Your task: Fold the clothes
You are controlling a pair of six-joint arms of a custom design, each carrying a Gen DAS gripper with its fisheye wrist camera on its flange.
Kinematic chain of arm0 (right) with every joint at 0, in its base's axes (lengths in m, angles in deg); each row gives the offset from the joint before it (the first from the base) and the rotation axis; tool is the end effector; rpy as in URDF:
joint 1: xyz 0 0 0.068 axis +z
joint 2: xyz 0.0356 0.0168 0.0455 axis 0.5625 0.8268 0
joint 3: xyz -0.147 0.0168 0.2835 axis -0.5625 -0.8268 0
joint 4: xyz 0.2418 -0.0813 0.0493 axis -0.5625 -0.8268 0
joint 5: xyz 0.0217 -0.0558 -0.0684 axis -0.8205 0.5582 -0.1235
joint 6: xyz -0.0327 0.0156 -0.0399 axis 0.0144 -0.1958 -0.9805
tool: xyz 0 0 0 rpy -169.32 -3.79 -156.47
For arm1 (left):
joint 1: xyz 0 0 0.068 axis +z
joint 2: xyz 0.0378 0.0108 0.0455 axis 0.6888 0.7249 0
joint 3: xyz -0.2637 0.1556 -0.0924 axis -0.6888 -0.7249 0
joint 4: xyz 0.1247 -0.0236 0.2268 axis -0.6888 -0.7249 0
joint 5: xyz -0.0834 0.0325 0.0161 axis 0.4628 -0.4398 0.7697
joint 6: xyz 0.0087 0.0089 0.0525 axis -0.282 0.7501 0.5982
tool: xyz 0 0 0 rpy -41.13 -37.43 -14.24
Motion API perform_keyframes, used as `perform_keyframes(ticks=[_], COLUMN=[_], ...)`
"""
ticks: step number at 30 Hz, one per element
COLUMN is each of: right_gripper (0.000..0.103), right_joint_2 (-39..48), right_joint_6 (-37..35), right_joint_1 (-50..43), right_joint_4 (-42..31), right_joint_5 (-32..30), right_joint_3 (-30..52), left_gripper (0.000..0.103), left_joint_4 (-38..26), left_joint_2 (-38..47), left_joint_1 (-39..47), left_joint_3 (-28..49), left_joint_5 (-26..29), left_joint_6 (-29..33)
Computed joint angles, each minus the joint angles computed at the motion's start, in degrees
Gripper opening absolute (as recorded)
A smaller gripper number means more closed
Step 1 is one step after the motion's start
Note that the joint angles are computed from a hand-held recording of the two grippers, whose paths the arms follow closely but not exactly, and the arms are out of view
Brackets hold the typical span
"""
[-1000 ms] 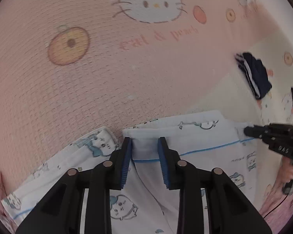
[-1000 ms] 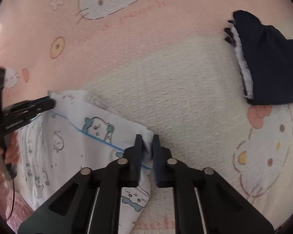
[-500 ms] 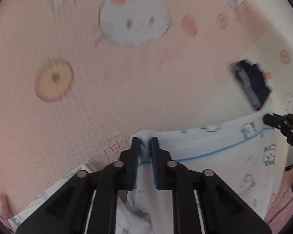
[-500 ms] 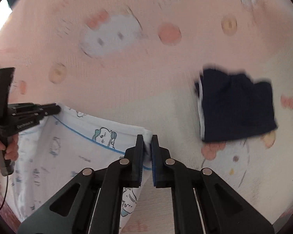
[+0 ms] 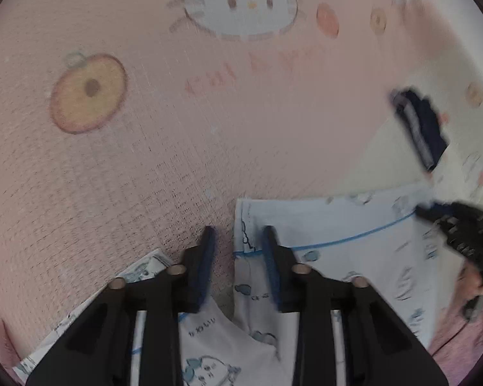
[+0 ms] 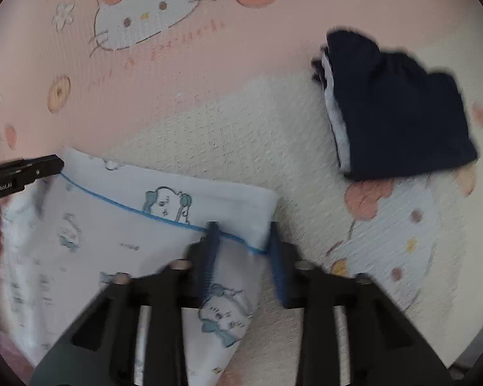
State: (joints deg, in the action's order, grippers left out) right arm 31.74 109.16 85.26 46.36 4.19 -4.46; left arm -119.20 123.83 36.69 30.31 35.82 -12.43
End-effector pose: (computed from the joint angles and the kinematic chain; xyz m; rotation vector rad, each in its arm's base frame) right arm 0.2058 0.2416 0.2145 0.0352 2.7741 0.1255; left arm 0.3582 -0.0526 0.1891 0.5182 2.7542 -0.3576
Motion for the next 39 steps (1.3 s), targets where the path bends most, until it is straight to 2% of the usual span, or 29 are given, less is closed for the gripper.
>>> perform_keyframes(ticks=[1,3,5,8,9,10,11,12,14,15,16,19,22,25,27,29,31,32,34,37,39], right_gripper=[0.006,0.005,0.005,0.007,0.012,0.025,0.03,0.03,0.03,0.032,0.033,0.032,0.032,0.032,0.032,0.039,0.057,0.057,0.057,0.057,0.055], right_joint_2=[0.18,-0.43,-1.2,1.3,2.03,2.28,1.99,1.43,-0.15,-1.22,-2.38,-1.78,5.48,12.26,17.29,21.19,26.31,29.52,33.69,38.59,38.83], right_joint_6=[-0.52,0.46,0.74,-1.55,-1.24,-0.43,0.97,2.37,4.29,3.17,0.65,-5.1,-7.43,-10.48,-12.77,-14.39,-15.11,-15.46,-16.31,-17.12,-17.75], right_joint_1=[0.34,0.99,0.66,-1.1,-0.99,-0.74,-0.31,0.48,2.69,3.42,3.53,2.93,6.01,11.49,14.62,15.27,14.13,13.52,12.23,10.26,9.48], right_joint_4=[-0.09,-1.1,-1.0,-1.67,-2.87,-4.37,-6.25,-8.1,-11.17,-10.08,-6.87,3.68,5.24,0.01,-5.26,-7.88,-10.43,-12.55,-15.77,-17.78,-15.95], right_joint_5=[0.33,2.65,3.35,0.12,0.86,2.37,4.82,8.37,17.15,18.45,16.71,1.58,-7.71,-8.79,-5.59,-2.81,-1.53,-0.74,-0.97,-4.32,-5.96], right_joint_3=[0.45,0.86,0.66,1.79,2.87,4.0,5.23,6.53,9.33,10.07,10.02,8.34,13.51,22.22,31.22,38.41,45.93,50.43,56.06,61.32,60.65], left_gripper=[0.009,0.009,0.01,0.02,0.028,0.033,0.034,0.037,0.037,0.037,0.037,0.036,0.036,0.032,0.032,0.033,0.034,0.034,0.034,0.034,0.034], left_joint_4=[-0.32,1.17,-0.41,-3.65,-2.53,-0.63,1.09,2.64,3.98,3.93,3.7,2.71,4.07,7.81,6.92,4.7,1.33,-0.42,-5.28,-10.09,-11.87], left_joint_2=[-0.04,-0.99,0.47,3.31,1.5,-1.24,-3.9,-6.46,-11.81,-13.95,-15.68,-17.99,-16.86,-17.09,-18.93,-20.64,-20.35,-19.56,-15.84,-10.6,-8.76], left_joint_1=[-0.4,-1.5,-1.54,-0.53,0.82,2.57,4.41,6.32,9.91,11.24,12.16,15.32,16.26,17.86,22.13,27.55,32.87,35.98,43.16,48.24,50.95], left_joint_3=[0.65,0.7,2.66,5.67,4.12,1.79,-0.31,-2.18,-6.52,-8.53,-10.67,-15.97,-19.05,-20.11,-18.34,-16.73,-14.54,-13.51,-11.32,-8.11,-6.95], left_joint_5=[0.63,-1.62,-2.48,-2.02,-1.01,0.27,1.62,3.04,2.15,1.39,-0.01,-0.08,-0.56,-1.84,-0.32,0.31,-3.42,-3.82,0.38,4.74,10.04], left_joint_6=[0.22,0.14,-0.05,-0.5,-0.95,-1.42,-1.89,-2.37,-1.8,-0.25,2.28,8.29,9.97,9.88,7.41,6.59,6.93,7.46,10.8,13.79,14.84])
